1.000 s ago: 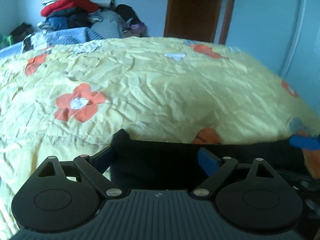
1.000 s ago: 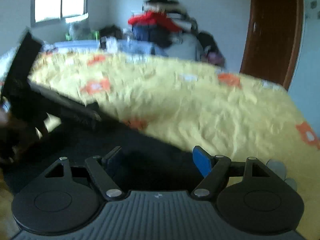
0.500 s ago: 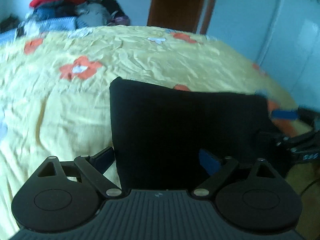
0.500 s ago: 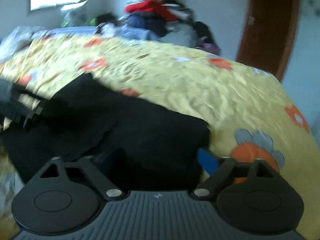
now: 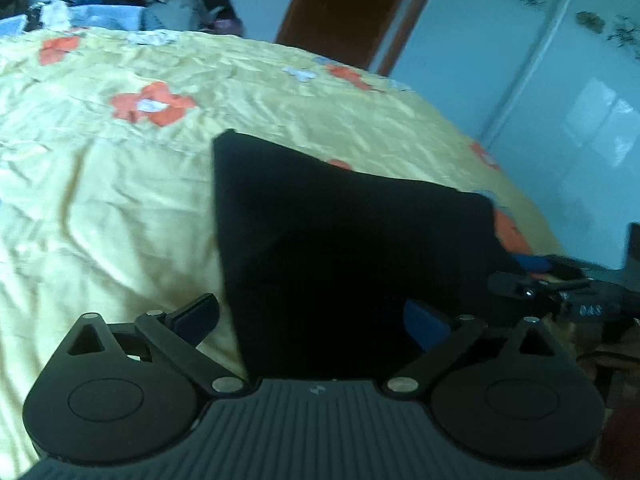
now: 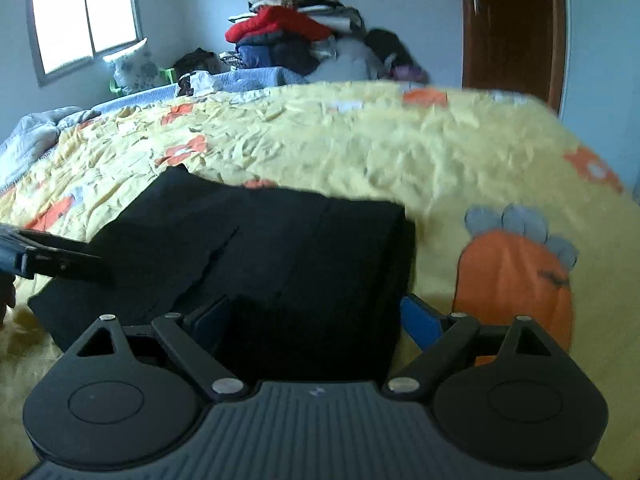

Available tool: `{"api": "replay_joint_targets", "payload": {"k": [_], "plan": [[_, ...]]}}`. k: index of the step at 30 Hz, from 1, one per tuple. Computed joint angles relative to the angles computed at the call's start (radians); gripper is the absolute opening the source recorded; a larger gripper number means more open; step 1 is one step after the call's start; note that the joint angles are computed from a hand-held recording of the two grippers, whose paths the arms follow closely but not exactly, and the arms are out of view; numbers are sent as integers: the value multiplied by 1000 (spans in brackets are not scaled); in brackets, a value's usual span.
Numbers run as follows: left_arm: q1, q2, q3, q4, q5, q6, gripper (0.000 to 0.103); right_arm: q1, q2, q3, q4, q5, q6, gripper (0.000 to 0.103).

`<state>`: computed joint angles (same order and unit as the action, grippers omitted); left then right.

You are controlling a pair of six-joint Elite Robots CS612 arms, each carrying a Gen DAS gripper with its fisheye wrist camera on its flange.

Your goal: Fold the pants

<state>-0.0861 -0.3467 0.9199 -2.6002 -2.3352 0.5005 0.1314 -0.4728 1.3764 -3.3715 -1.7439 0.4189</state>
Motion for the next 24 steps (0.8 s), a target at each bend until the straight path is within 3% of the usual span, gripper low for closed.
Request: {"api": "replay_joint_targets", "payload": {"k": [4, 8, 11, 13, 14, 15, 19, 21, 24], "plan": [[4, 25, -19, -47, -52, -46, 103, -30, 5, 34, -95, 106, 70, 92], [1, 29, -13, -87, -53, -49, 103, -48, 16, 37, -155, 166, 118, 92], [-8, 22, 8, -128, -24, -28, 100, -47, 23, 15, -139, 181, 93, 92], [-11, 18, 21, -155, -9, -27, 96, -37, 22, 0, -100, 160, 46, 84], [-12, 17, 27, -174, -3, -32, 92, -33, 20, -4, -84, 145, 34, 72], [-13, 16, 32, -192, 3, -37, 79, -34, 19, -1, -86, 146, 42, 60], [-7, 27, 12, -208, 7, -98, 44, -31, 21, 1, -100, 141, 66, 48], [1, 36, -8, -198, -10, -141, 34, -25, 21, -1, -109, 131, 73, 34], [6, 39, -6, -255, -21, -170, 25, -15, 20, -10, -121, 112, 73, 29]]}}
